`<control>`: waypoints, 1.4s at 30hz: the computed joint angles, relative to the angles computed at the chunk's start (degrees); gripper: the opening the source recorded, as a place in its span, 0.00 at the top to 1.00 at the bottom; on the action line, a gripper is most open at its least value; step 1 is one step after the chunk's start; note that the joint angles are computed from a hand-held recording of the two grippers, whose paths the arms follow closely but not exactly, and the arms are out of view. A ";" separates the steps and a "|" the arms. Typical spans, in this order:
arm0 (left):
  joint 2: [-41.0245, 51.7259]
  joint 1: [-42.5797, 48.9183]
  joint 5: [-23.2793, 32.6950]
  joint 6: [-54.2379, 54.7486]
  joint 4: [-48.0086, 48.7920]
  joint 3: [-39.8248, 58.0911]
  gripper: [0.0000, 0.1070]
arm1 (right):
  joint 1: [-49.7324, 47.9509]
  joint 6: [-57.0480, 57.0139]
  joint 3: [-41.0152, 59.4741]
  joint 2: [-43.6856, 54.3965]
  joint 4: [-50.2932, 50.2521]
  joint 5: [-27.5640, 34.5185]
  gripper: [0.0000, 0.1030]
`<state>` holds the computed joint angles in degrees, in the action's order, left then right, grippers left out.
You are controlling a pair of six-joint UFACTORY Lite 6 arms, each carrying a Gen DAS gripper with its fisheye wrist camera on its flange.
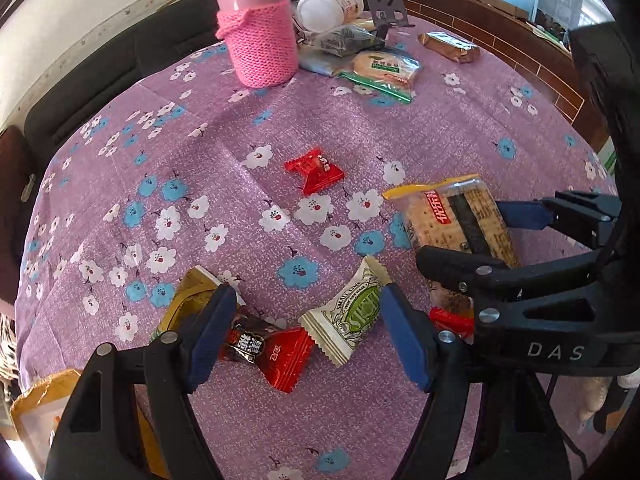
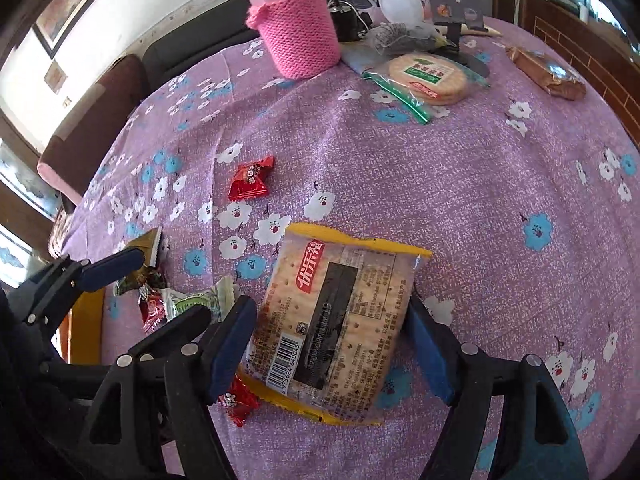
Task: Organize snacks
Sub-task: 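Grasp the white-green candy with the left gripper while the right grasps the cracker pack, then carry the white-green candy and cracker pack into the tray and open both grippers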
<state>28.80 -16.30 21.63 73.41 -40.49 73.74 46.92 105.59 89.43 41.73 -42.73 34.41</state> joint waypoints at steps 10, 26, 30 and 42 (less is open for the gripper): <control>0.54 -3.93 -2.31 0.24 3.75 -1.59 0.31 | 0.29 12.60 -22.63 -15.82 -12.86 -9.10 0.64; -12.24 2.61 4.82 -2.19 -1.71 -11.93 0.83 | 0.42 16.43 -17.27 -11.61 -12.93 -8.71 0.31; -19.28 7.68 7.85 -0.08 -4.35 -16.85 0.83 | 2.18 4.12 -4.07 -2.44 -3.35 1.16 0.27; -37.54 30.85 22.21 12.30 -12.94 -26.79 0.82 | 6.11 -0.54 1.97 2.10 -0.86 9.61 0.32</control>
<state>-8.73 14.55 43.84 85.71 -53.43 46.96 53.04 105.06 91.40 43.83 -43.59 44.02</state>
